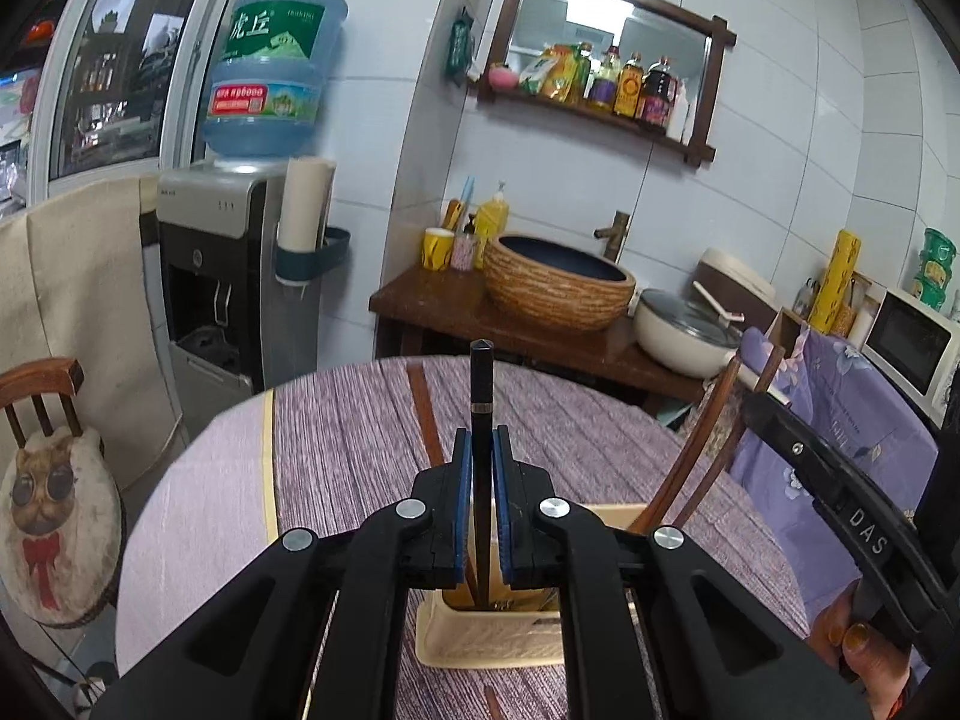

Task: Organize utensils
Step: 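Lower both chopsticks into the holder and open both tools, then move both open tools back down toward the remaining utensils on the cloth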

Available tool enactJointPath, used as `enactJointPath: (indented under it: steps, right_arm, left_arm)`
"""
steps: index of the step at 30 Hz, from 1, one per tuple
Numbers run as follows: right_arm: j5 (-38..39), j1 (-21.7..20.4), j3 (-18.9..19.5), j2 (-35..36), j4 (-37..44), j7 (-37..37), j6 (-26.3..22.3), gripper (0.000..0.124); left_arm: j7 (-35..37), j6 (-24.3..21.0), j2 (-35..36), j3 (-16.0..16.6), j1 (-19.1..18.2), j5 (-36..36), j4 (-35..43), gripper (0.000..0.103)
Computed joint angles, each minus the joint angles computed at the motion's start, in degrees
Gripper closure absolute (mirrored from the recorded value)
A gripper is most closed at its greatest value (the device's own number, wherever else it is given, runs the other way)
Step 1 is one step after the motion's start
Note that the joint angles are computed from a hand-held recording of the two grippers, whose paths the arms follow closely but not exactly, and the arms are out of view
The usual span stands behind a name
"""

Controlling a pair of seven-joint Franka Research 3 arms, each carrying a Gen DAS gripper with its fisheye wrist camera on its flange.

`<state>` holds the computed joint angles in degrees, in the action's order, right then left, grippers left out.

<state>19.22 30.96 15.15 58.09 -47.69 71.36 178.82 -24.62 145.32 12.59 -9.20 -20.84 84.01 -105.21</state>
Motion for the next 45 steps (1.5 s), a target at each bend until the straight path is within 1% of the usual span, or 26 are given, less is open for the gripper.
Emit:
enactJointPath:
  steps: [5,7,9,11,12,13,14,15,16,17,18,19,20,21,22,24,26,27,28,29,32,34,37,38,42,45]
  right_arm:
    - [-0.2,0.4,-1.5,0.1,-0.7,1.4,0.4,0.116]
    - [-0.3,0.2,-1.2,0.0,-1.0,1.5,0.7,0.116]
    - [-0.6,-0.3,-0.1,0.3,-0.6,0.7,0.4,0.115]
    - [-0.7,-1.5,2.5,-0.1,-1.7,-1.7,0.9,0.115]
    - [-0.6,-1.8,2.9,-0.6,-2.6,-2.4,1.2,0.113]
    - [-0.4,-2.2,3.6,-1.4,-4.1,-3.3,2.2,0.104]
    - [-0.2,-3.3,5.4,-2.4,-6.5,-4.8,4.3,0.087]
    - [-0.2,-4.5,7.4,-3.4,-9.0,-6.0,6.4,0.076]
    - [-0.5,-6.3,10.1,-4.8,-12.5,-7.2,9.1,0.07]
    - [-1.1,-7.5,11.4,-5.9,-15.3,-7.5,10.8,0.07]
    - [-1.5,-7.7,11.0,-7.2,-17.4,-7.0,11.6,0.07]
    - [-1.5,-7.5,9.7,-8.9,-20.3,-6.2,12.2,0.07]
    - [-0.7,-6.4,7.0,-10.9,-22.8,-4.8,12.3,0.07]
    - [-0.1,-5.4,4.9,-12.3,-24.8,-3.5,11.9,0.07]
    - [0.8,-4.5,2.6,-14.2,-27.4,-2.0,11.0,0.07]
    - [1.5,-3.5,0.0,-16.4,-30.9,0.2,10.0,0.07]
    - [2.5,0.1,-6.0,-18.4,-34.2,3.1,8.1,0.07]
    - [2.4,1.5,-8.0,-18.9,-35.6,4.3,7.7,0.07]
    - [2.5,3.5,-10.9,-19.4,-37.2,5.8,6.8,0.07]
    - [2.1,4.6,-12.5,-19.7,-38.2,6.9,5.8,0.07]
    - [0.5,4.1,-12.3,-19.8,-40.9,9.1,2.1,0.07]
    - [-0.5,4.4,-12.9,-19.3,-41.8,11.1,-0.2,0.071]
    - [-2.4,5.7,-15.1,-17.8,-41.3,15.6,-3.8,0.076]
    - [-2.9,5.4,-14.9,-17.5,-41.0,16.6,-4.7,0.078]
    - [-4.8,3.6,-12.8,-15.9,-39.3,18.7,-8.3,0.084]
    - [-6.2,3.2,-12.1,-15.3,-38.4,19.7,-9.7,0.088]
  left_arm:
    - [0.8,0.9,1.5,0.3,0.0,-1.7,0.5,0.095]
    - [1.0,-0.7,1.7,0.4,-0.6,-1.5,0.7,0.095]
    - [0.4,0.0,1.6,0.5,-0.6,-1.2,0.5,0.095]
    - [-1.0,0.8,1.2,0.7,-0.6,-0.3,0.1,0.093]
    - [-1.5,0.6,0.8,0.6,-0.7,0.2,-0.3,0.084]
    - [-2.0,0.0,0.7,0.5,-0.9,0.7,-0.4,0.077]
    - [-3.0,-0.8,0.3,0.4,-1.3,1.9,-0.9,0.061]
    - [-4.0,-1.5,-0.2,0.1,-1.5,2.9,-1.5,0.051]
    - [-5.0,-2.2,-0.8,-0.2,-1.8,3.9,-2.3,0.05]
    - [-5.9,-3.0,-1.4,-0.5,-2.0,4.9,-3.2,0.046]
    - [-6.2,-3.5,-1.8,-1.0,-2.1,5.3,-4.0,0.04]
    - [-6.3,-4.1,-2.4,-1.5,-2.2,5.1,-5.0,0.037]
    - [-6.4,-4.2,-2.7,-1.8,-2.1,4.8,-5.7,0.032]
    - [-6.7,-4.2,-3.1,-2.2,-2.0,4.4,-6.7,0.03]
    - [-7.1,-4.2,-3.5,-2.5,-2.0,4.0,-7.8,0.029]
    - [-7.6,-4.3,-4.1,-3.1,-1.9,2.7,-9.5,0.029]
    - [-7.7,-4.3,-4.0,-3.7,-2.0,0.7,-11.1,0.029]
    - [-7.7,-4.3,-3.8,-3.9,-2.0,-0.3,-11.6,0.029]
    - [-7.9,-4.1,-3.7,-4.0,-2.1,-1.1,-12.1,0.029]
    - [-8.1,-3.5,-3.2,-4.1,-2.1,-2.1,-12.7,0.029]
    - [-7.5,-1.0,-1.4,-4.2,-2.3,-5.3,-13.3,0.031]
    - [-6.8,0.3,-0.3,-4.0,-2.7,-6.5,-13.3,0.034]
    - [-5.5,1.1,1.3,-3.6,-3.7,-8.0,-12.9,0.036]
    - [-4.6,1.5,1.9,-3.5,-4.0,-8.6,-12.6,0.037]
    - [-2.2,3.3,3.8,-2.6,-4.6,-11.3,-11.6,0.049]
    - [-2.6,4.4,4.5,-1.7,-5.2,-11.5,-11.6,0.051]
